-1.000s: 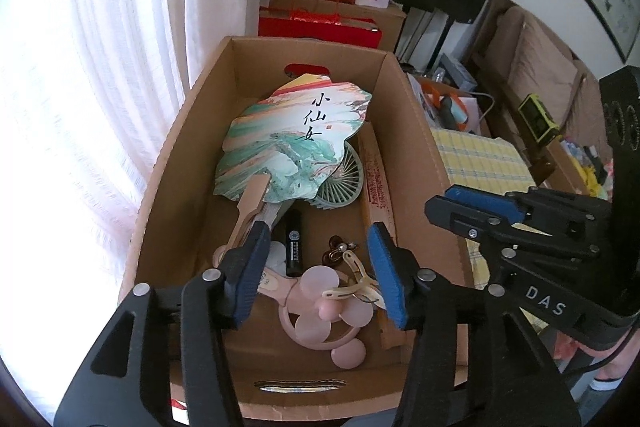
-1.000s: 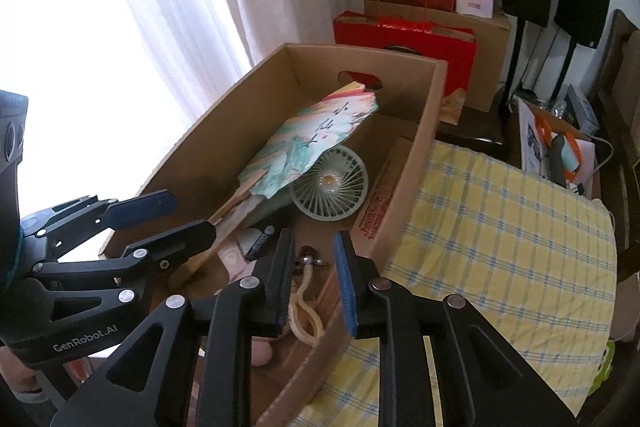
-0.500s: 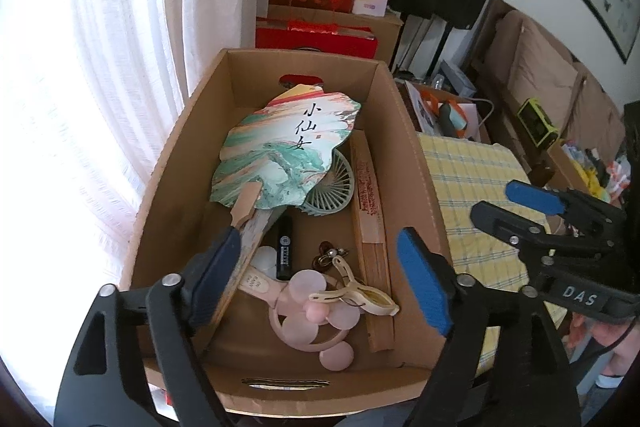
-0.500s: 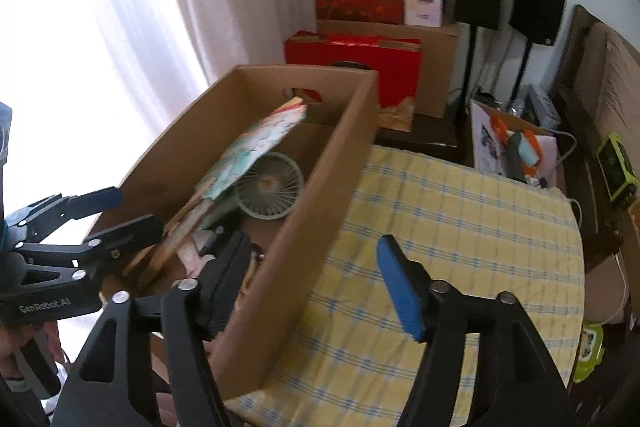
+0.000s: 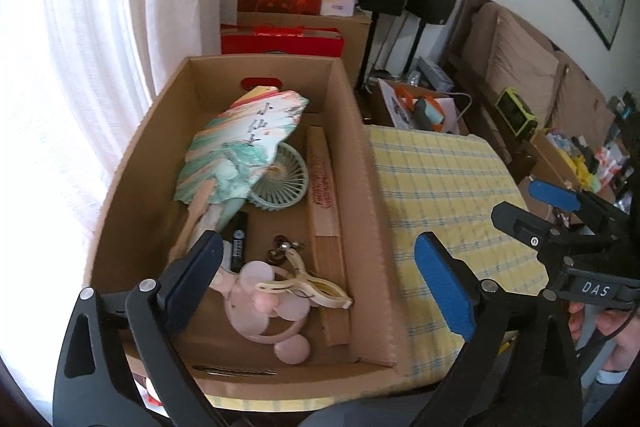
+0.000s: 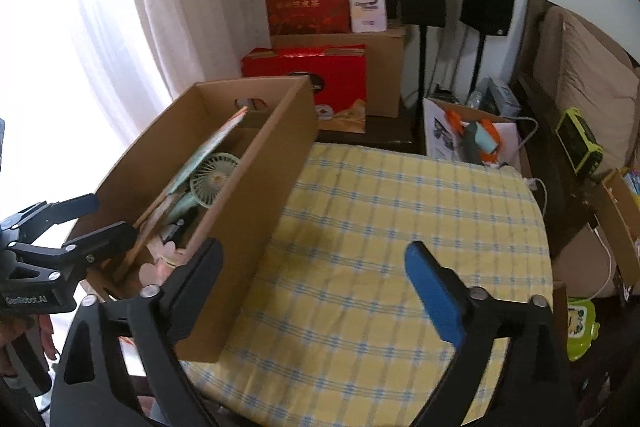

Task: Organize objects

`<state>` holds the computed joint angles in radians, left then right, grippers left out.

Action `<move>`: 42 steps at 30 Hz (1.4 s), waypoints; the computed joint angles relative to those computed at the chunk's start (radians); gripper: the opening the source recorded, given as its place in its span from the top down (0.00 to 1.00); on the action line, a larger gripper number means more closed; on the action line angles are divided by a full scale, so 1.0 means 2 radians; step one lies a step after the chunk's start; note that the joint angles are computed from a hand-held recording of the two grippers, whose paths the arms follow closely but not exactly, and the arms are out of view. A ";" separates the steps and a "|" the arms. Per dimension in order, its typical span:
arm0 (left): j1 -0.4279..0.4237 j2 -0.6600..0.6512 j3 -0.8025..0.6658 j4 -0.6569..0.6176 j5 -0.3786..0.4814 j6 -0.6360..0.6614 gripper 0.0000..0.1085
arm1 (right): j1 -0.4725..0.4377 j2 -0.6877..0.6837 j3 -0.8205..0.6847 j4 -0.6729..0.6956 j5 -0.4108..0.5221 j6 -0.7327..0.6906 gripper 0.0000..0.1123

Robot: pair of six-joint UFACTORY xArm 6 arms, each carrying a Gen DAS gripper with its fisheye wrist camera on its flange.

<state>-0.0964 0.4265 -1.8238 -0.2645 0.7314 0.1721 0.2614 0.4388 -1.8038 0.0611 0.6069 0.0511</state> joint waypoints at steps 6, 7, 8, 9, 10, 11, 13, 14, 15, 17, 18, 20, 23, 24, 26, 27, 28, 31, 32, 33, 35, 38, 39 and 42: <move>-0.017 -0.023 0.035 0.015 -0.020 -0.006 0.06 | -0.010 -0.046 0.070 -0.020 -0.032 0.021 0.08; -0.020 -0.027 0.042 0.018 -0.023 -0.009 0.06 | -0.012 -0.052 0.080 -0.026 -0.036 0.027 0.08; -0.022 -0.032 0.049 0.018 -0.027 -0.010 0.06 | -0.013 -0.061 0.093 -0.031 -0.042 0.032 0.09; -0.024 -0.035 0.053 0.018 -0.029 -0.010 0.05 | -0.014 -0.069 0.103 -0.035 -0.047 0.037 0.08; -0.027 -0.040 0.060 0.019 -0.032 -0.014 0.05 | -0.016 -0.077 0.115 -0.041 -0.052 0.042 0.08; -0.028 -0.043 0.064 0.021 -0.034 -0.017 0.05 | -0.017 -0.087 0.129 -0.050 -0.057 0.050 0.08; -0.033 -0.050 0.076 0.050 -0.039 -0.046 0.05 | -0.019 -0.102 0.151 -0.055 -0.068 0.055 0.08; -0.036 -0.059 0.091 0.066 -0.051 -0.064 0.05 | -0.020 -0.114 0.168 -0.053 -0.075 0.055 0.08; -0.037 -0.064 0.100 0.067 -0.059 -0.069 0.05 | -0.021 -0.120 0.176 -0.051 -0.079 0.053 0.08; -0.039 -0.081 0.127 0.042 -0.080 -0.061 0.05 | -0.024 -0.136 0.199 -0.050 -0.089 0.054 0.08; -0.040 -0.087 0.137 0.038 -0.088 -0.063 0.05 | -0.024 -0.141 0.206 -0.052 -0.093 0.057 0.08; -0.043 -0.100 0.156 0.048 -0.098 -0.077 0.05 | -0.026 -0.160 0.232 -0.054 -0.105 0.059 0.08; -0.047 -0.111 0.170 0.026 -0.097 -0.057 0.05 | -0.028 -0.179 0.256 -0.063 -0.113 0.068 0.08; -0.049 -0.116 0.175 0.030 -0.094 -0.060 0.05 | -0.028 -0.185 0.264 -0.069 -0.116 0.073 0.08; -0.051 -0.125 0.186 0.040 -0.092 -0.070 0.05 | -0.029 -0.197 0.279 -0.072 -0.122 0.078 0.08; -0.053 -0.131 0.195 0.042 -0.096 -0.071 0.05 | -0.029 -0.203 0.287 -0.072 -0.127 0.080 0.08; -0.055 -0.135 0.202 0.042 -0.100 -0.070 0.05 | -0.030 -0.206 0.290 -0.073 -0.129 0.082 0.08; -0.060 -0.154 0.230 0.067 -0.117 -0.086 0.05 | -0.030 -0.222 0.308 -0.095 -0.136 0.100 0.08; -0.061 -0.157 0.235 0.067 -0.119 -0.086 0.05 | -0.030 -0.228 0.314 -0.106 -0.137 0.108 0.08; -0.061 -0.163 0.241 0.061 -0.122 -0.084 0.05 | -0.031 -0.233 0.319 -0.113 -0.139 0.114 0.08; -0.061 -0.170 0.250 0.056 -0.125 -0.080 0.05 | -0.030 -0.246 0.334 -0.122 -0.144 0.126 0.08; -0.062 -0.178 0.260 0.058 -0.129 -0.087 0.05 | -0.031 -0.261 0.351 -0.146 -0.149 0.144 0.08; -0.063 -0.183 0.267 0.062 -0.135 -0.091 0.05 | -0.031 -0.265 0.354 -0.153 -0.150 0.149 0.08; -0.066 -0.197 0.284 0.077 -0.145 -0.094 0.05 | -0.031 -0.278 0.367 -0.185 -0.152 0.175 0.08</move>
